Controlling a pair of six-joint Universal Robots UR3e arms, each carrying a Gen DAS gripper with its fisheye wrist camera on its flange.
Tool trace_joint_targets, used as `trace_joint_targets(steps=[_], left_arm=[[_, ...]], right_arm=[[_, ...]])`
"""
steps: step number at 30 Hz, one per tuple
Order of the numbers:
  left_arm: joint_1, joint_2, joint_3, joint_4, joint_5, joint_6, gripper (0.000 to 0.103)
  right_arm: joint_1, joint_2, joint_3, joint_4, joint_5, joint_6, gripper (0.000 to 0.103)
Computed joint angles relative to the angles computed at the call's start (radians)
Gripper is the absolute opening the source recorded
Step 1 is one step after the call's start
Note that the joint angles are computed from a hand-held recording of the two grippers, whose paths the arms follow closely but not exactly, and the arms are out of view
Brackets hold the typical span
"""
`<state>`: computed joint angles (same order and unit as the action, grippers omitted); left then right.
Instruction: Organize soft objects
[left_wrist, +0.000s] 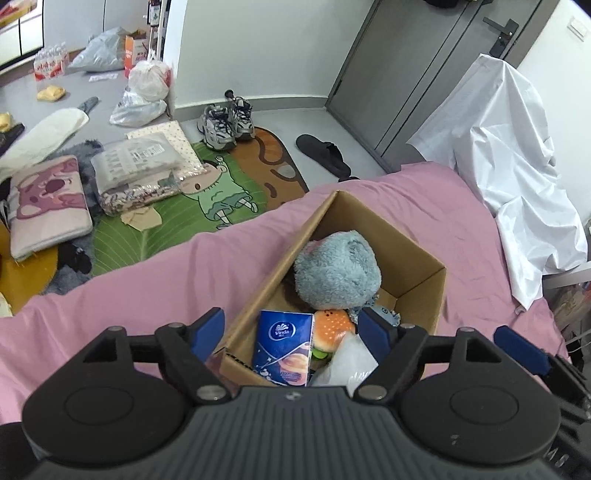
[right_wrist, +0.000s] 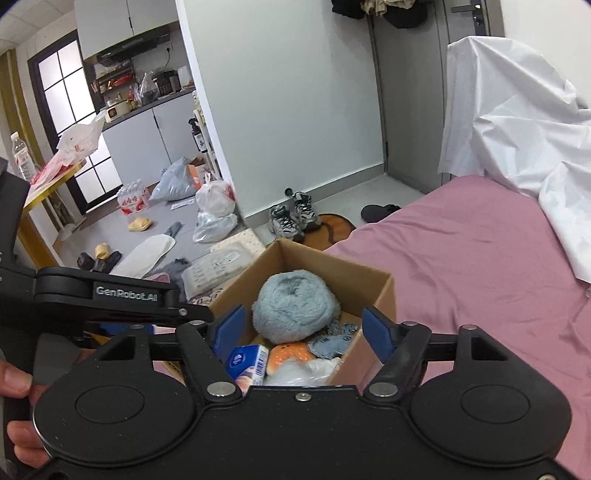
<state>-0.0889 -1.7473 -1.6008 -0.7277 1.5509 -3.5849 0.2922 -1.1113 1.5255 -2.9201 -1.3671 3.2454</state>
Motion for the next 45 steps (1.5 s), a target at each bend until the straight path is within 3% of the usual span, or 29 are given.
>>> trace_joint_targets(steps=[16,21,30,45], left_arm=[[-0.081,0.077,0.06,-0.127,0.061,0.084,0.088],[-0.104,0.11,0.063,-0.151,0.072,0.111,0.093],[-0.118,0.174,0.078,-0.214,0.061,0.17,0.099],[-0.107,0.312,0.018,-0.263,0.016,0.237,0.1]], right_arm=[[-0.061,-0.202,0.256,-0.078,-0.005,0.098,0.076],[-0.054,-0.263,0.286,-0.053,-0.021,0.103,0.085],[-0.086,-0.42,0.401,-0.021,-0.027,0.107,0.091],[-0.121,-0.68,0.552,0.112,-0.043,0.196,0.103]])
